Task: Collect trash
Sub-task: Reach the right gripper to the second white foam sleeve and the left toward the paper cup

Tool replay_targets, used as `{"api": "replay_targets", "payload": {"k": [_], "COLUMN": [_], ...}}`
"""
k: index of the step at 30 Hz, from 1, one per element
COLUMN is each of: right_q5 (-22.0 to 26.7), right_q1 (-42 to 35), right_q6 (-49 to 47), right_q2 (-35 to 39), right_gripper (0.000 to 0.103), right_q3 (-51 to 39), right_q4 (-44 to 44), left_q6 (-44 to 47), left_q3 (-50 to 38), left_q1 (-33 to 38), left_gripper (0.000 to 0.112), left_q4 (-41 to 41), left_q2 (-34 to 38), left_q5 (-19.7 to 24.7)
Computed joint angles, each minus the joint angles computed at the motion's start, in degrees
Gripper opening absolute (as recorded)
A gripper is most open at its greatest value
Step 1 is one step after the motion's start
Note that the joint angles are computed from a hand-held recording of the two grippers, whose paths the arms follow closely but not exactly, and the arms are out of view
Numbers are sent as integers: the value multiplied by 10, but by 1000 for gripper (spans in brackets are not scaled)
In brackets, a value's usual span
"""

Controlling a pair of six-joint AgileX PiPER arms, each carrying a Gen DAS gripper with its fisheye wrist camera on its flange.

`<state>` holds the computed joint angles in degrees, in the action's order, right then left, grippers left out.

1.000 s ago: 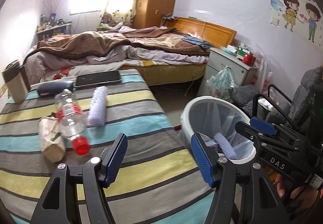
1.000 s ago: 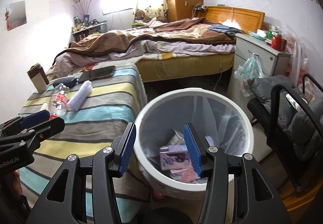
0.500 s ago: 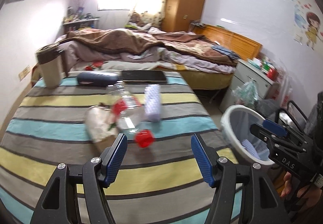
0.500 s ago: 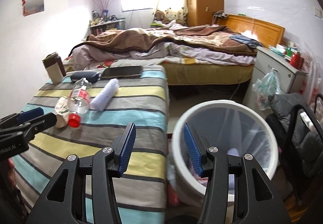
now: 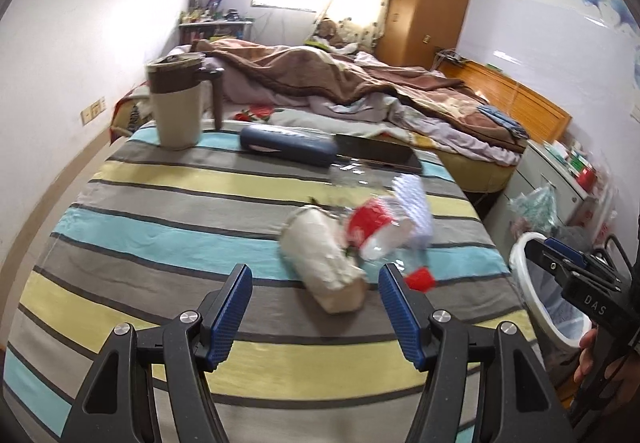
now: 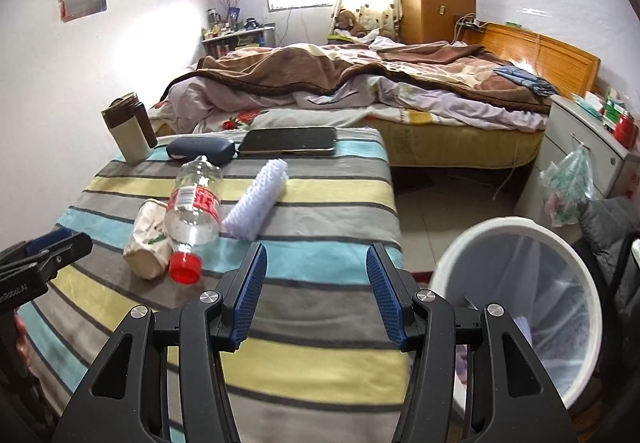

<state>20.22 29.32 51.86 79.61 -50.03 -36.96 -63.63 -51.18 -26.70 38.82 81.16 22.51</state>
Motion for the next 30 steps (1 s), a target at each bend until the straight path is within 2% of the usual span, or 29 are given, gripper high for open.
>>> {"api": "replay_targets", "payload": {"k": [1,4,11,13,15,16,18,22,27,30], "right_q5": [0,5,-11,-8,-4,-1,3,2,-1,7], "right_q1": [-2,2,-22,-19,-18,-17,-17,-31,-48,-42], "right_q6": [-16,-4,-101,-98,-112,-111,-102,-176,-345,-335], "right_q2": [11,37,94,108,122,128,141,164,201,219], "right_gripper": [54,54,54,54,54,54,54,54,54,54], "right_q3": [-11,-32,-83,-96,-110,-116,-128,-156,-190,-207], "right_q4": [19,5,115,111,119,114,101,175,352,341], "left_q6": [19,99,232,211,135,124,143,135,165,224], "left_q3": [-1,-7,-45,-62,-76,-80,-89,-101,-112,-115], "left_q1": [12,43,73,67,51,46,45,46,51,59], "left_gripper": [65,65,65,66,66,66,66,66,66,66], "left_q4": [-18,-94,-233,-213,-133,-119,-139,-135,-164,-221], "left_q2": [3,14,58,80,92,97,107,129,150,159], "left_q5": [-4,-27,-50,-44,-29,-27,-29,-22,-17,-24]}}
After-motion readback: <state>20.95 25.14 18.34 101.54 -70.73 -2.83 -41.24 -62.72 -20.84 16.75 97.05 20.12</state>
